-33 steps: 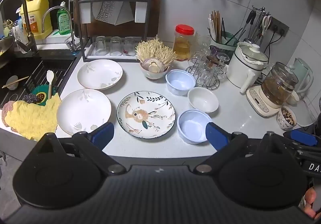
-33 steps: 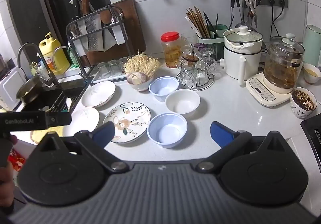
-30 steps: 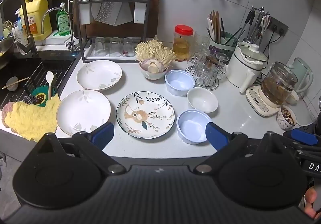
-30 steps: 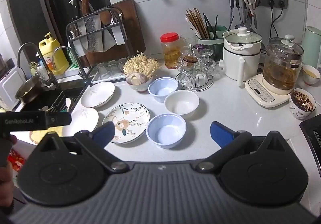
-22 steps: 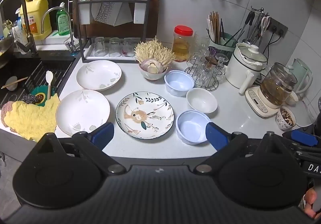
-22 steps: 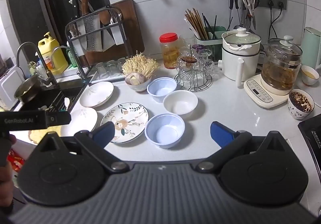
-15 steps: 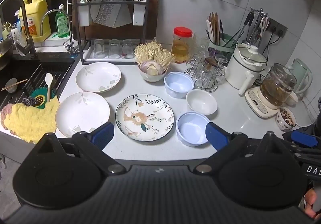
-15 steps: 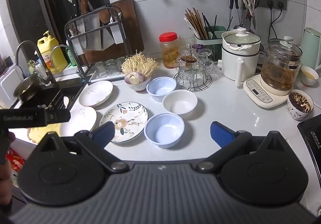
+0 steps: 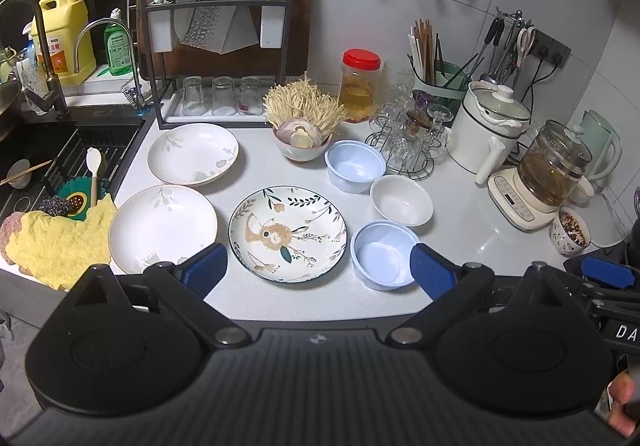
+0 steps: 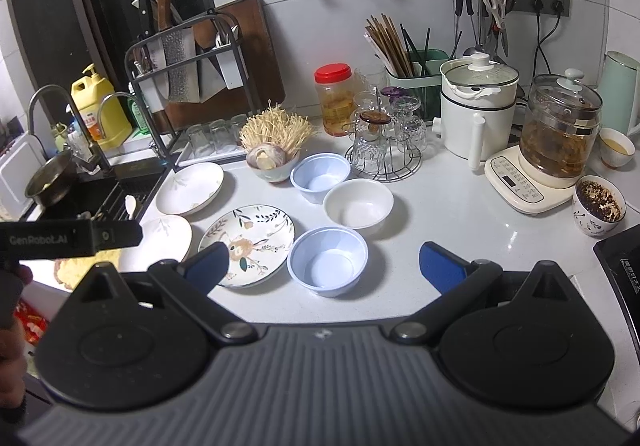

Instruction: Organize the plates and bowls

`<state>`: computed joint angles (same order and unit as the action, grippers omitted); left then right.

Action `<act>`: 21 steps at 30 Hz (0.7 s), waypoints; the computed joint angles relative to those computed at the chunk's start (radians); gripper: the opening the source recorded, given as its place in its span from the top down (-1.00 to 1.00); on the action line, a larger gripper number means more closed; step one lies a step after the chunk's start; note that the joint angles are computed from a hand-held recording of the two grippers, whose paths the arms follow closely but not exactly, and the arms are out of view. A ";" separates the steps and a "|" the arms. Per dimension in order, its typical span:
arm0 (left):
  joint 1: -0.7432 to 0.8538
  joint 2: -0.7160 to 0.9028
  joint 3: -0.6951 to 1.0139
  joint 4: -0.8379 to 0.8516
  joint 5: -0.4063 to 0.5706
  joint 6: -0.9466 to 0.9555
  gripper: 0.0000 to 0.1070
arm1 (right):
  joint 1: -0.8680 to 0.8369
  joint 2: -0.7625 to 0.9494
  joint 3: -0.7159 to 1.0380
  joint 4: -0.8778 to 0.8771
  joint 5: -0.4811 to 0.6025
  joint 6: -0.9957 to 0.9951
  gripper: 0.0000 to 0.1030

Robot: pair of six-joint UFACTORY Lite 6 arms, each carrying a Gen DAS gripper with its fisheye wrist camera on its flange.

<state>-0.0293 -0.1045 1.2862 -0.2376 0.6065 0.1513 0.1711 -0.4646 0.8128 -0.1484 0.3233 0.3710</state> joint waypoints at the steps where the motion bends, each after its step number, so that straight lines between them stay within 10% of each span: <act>1: 0.000 0.000 -0.001 0.005 -0.001 -0.003 -0.86 | -0.001 0.002 0.000 0.000 -0.001 0.001 -1.00; 21: 0.001 0.023 0.016 -0.010 0.010 0.015 -0.86 | 0.010 0.005 -0.005 -0.006 0.000 0.018 -1.00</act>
